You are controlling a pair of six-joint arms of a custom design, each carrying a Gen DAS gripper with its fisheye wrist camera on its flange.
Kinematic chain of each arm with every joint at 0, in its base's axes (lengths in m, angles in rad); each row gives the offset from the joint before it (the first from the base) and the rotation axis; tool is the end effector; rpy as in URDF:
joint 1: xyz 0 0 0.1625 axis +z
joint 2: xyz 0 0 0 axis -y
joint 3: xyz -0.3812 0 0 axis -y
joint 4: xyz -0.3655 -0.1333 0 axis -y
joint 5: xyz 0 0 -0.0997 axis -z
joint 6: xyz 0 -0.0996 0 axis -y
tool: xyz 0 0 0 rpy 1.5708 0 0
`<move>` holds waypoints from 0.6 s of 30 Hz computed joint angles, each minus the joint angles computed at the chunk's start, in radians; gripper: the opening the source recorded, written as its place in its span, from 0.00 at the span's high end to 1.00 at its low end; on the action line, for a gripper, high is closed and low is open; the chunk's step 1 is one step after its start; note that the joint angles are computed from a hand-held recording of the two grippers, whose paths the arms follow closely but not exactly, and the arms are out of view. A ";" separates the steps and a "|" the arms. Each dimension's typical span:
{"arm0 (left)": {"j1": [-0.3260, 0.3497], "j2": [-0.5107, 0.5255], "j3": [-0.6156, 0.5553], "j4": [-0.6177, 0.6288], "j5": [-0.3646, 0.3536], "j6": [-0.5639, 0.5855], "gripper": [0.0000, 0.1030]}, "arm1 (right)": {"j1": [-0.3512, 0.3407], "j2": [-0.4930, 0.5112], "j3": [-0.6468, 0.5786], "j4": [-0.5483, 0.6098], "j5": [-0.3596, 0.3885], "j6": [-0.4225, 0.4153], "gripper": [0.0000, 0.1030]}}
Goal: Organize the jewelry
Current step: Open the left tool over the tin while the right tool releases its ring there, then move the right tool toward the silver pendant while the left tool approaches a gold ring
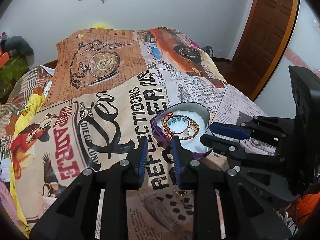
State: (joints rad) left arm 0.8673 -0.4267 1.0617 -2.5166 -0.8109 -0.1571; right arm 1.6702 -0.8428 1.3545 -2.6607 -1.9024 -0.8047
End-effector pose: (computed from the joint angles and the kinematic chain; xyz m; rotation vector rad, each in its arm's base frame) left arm -0.3365 -0.7089 0.0652 0.5174 2.4188 -0.7628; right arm 0.1706 -0.6938 0.2437 1.0114 -2.3768 0.5710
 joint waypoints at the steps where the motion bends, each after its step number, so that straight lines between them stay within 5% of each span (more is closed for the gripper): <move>1: -0.002 -0.004 0.006 -0.002 0.003 -0.002 0.78 | 0.001 -0.003 0.004 -0.003 0.001 0.000 0.81; 14: -0.049 -0.064 0.093 -0.018 0.031 -0.023 0.77 | 0.019 -0.083 0.077 -0.045 0.005 0.011 0.81; 18: -0.064 -0.087 0.133 -0.025 0.038 -0.038 0.70 | 0.020 -0.122 0.117 -0.063 0.005 0.020 0.81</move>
